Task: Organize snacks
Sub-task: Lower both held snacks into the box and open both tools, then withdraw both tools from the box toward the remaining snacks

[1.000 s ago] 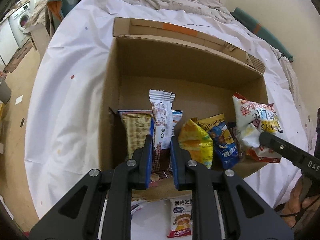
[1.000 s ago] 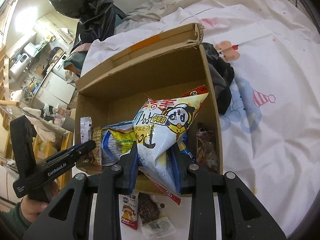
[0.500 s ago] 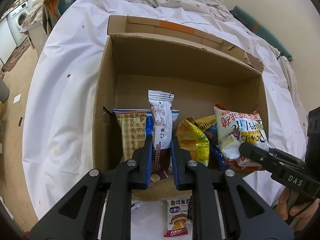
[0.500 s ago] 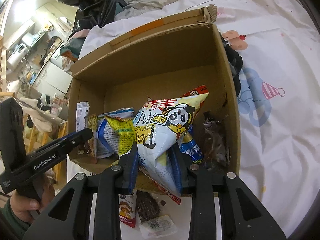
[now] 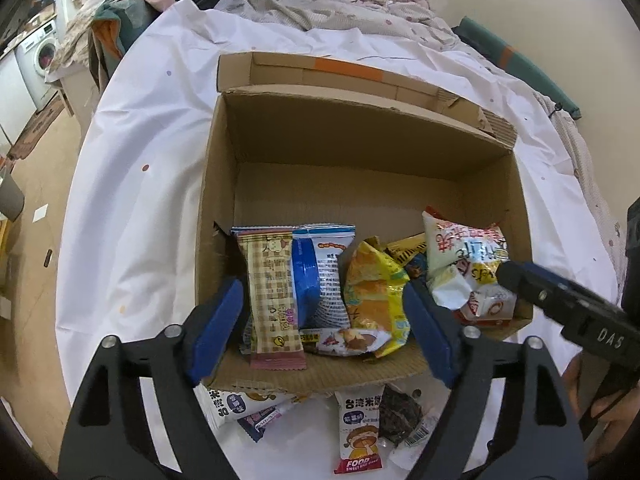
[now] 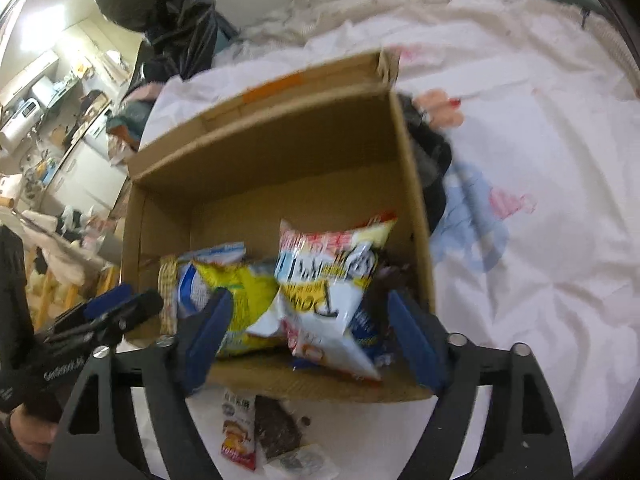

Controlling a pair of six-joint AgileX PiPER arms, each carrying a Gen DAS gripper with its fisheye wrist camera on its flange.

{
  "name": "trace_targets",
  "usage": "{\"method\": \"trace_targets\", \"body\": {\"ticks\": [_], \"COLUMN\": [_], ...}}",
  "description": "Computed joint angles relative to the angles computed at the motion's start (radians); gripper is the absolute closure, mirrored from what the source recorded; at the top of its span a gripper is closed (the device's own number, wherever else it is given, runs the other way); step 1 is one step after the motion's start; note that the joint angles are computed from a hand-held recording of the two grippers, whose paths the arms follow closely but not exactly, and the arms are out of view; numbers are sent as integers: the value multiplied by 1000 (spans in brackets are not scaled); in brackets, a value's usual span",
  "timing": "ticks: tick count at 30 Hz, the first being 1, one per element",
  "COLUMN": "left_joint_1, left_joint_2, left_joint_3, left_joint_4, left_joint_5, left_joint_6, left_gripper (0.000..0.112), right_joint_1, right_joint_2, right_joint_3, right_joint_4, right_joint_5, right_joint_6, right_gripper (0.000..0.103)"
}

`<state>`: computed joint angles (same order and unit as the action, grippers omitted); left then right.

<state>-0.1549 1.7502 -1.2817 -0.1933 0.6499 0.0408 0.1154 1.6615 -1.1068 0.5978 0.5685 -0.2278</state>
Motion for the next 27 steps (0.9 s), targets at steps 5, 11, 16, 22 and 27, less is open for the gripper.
{"method": "trace_targets", "body": {"ticks": [5,11,16,22,27], "left_joint_1": [3,14,29,49,76], "left_joint_2": [-11,-28,-61,-124,-177], "left_joint_3": [9,25,52,112,172], "left_joint_4": [-4,-7,-12,9,24], "left_joint_5": [-4,-10,-29,-59,-64], "left_joint_6": [-3,0,18,15,-1], "left_gripper": [32,32,32,32,32], "right_joint_1": [-3,5,13,23,37], "right_joint_2": [-2,-6,-32,-73,-110], "right_joint_3": [-7,-7,12,51,81], "right_joint_4": [35,22,20,-2,-48], "right_joint_5": [0,-2,-13,-17,-16], "right_joint_6": [-31,-17,-9,8,40], "right_gripper": [20,20,20,20,20]}}
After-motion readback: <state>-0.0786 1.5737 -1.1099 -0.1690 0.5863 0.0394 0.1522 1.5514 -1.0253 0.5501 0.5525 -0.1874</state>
